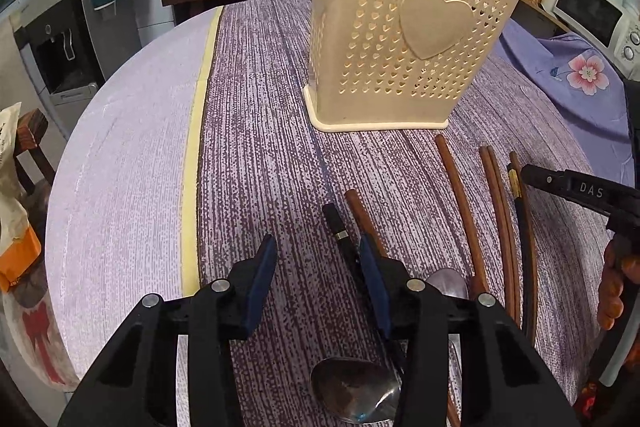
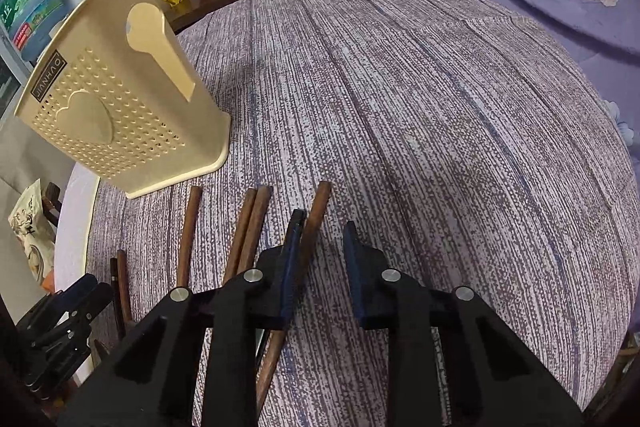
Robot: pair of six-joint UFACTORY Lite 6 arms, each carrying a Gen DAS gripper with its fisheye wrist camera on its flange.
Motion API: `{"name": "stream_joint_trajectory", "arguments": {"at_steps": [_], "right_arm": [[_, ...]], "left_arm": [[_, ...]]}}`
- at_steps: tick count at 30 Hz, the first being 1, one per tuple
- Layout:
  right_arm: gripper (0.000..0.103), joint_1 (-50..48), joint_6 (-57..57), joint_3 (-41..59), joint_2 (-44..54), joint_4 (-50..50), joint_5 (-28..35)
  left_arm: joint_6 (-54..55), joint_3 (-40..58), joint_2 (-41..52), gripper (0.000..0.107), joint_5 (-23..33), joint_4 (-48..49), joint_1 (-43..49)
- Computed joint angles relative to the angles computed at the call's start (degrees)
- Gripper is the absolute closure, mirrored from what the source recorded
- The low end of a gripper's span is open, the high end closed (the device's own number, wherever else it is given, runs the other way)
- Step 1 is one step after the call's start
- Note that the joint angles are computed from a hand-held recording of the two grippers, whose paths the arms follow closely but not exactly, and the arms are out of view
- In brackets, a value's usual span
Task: Organize utensils
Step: 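Close the left tool on the black chopstick while the right tool grasps a brown chopstick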
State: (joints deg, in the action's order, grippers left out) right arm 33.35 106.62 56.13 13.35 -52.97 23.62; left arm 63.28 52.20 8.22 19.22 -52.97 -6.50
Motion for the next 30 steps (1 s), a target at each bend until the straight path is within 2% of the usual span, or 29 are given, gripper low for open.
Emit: {"name": "stream_joint_trajectory", "arguments": {"at_steps": [6, 12, 20, 23, 24, 27, 30], "right_arm": [[0.080, 0.5, -5.9, 4.1, 3.5, 5.0, 2.6], [0.081, -1.5, -11.6, 3.6, 3.1, 8.9, 1.3], [0.081, -1.6, -15.4, 9.4, 7.5, 11.9, 3.9], [0.081, -1.0, -15.7, 11.2, 9.0, 11.6, 5.5], [0.085, -0.7, -15.2, 11.6, 9.4, 11.1, 6.3], [0.091, -0.8, -13.6, 11.4, 9.5, 10.1, 6.5], [0.092, -1.0, -13.2, 11.7, 9.7, 9.7, 6.5]], "left_arm": [[-3.0, 0.8, 1.0, 0.064, -1.2, 3.1, -0.9], [-8.4, 0.9, 0.6, 0.064, -2.1, 9.0, -1.8], [-22.2, 4.3, 2.9, 0.064, -1.7, 21.6, -4.6], [-28.5, 3.6, 3.1, 0.065, -3.8, 27.9, -6.6], [-30.6, 3.0, 2.8, 0.064, -4.9, 30.4, -7.2], [-32.7, 3.1, 2.7, 0.070, -4.7, 31.8, -7.5], [-36.0, 3.5, 2.9, 0.080, -4.3, 34.9, -8.5]]}}
